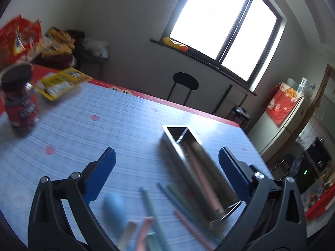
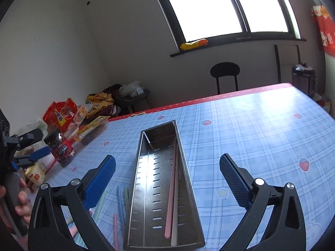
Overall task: Organize utensils
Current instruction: 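Open both tools to release the chopsticks into the tray, then close the right tool on the teal spoon handle while the left tool approaches the beige spoon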
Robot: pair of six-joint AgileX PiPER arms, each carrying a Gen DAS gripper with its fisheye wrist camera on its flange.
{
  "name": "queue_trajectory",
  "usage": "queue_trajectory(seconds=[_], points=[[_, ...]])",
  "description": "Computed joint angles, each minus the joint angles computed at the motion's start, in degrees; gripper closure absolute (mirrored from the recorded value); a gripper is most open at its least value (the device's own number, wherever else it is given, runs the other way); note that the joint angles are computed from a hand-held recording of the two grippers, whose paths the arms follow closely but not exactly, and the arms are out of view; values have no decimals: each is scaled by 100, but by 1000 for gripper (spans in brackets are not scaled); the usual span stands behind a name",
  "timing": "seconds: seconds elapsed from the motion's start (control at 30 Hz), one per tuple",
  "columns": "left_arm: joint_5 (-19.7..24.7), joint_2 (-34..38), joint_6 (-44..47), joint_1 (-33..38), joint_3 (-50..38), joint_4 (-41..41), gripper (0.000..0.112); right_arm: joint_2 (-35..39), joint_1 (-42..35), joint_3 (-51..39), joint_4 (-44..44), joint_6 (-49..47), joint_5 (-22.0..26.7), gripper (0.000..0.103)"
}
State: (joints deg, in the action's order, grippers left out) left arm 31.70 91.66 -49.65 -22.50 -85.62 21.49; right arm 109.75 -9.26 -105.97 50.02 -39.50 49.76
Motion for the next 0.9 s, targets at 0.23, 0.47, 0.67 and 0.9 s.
queue_trajectory(seconds=[0.23,0.47,0.67,0.9], points=[[83,-1384,615,135,1664,475,15,-820,263,788,-677,391,-497,6],[-305,-2202,2323,471,2916,-681,15,-1645,525,1898,-776,196,-378,6],[-542,-2657,3419,638,3603,-1753,15,-1992,960,2226,-1555,574,457,6],[-774,-2874,4665,787,4105,-2758,15,-2379,1329,2803,-1420,424,740,6]])
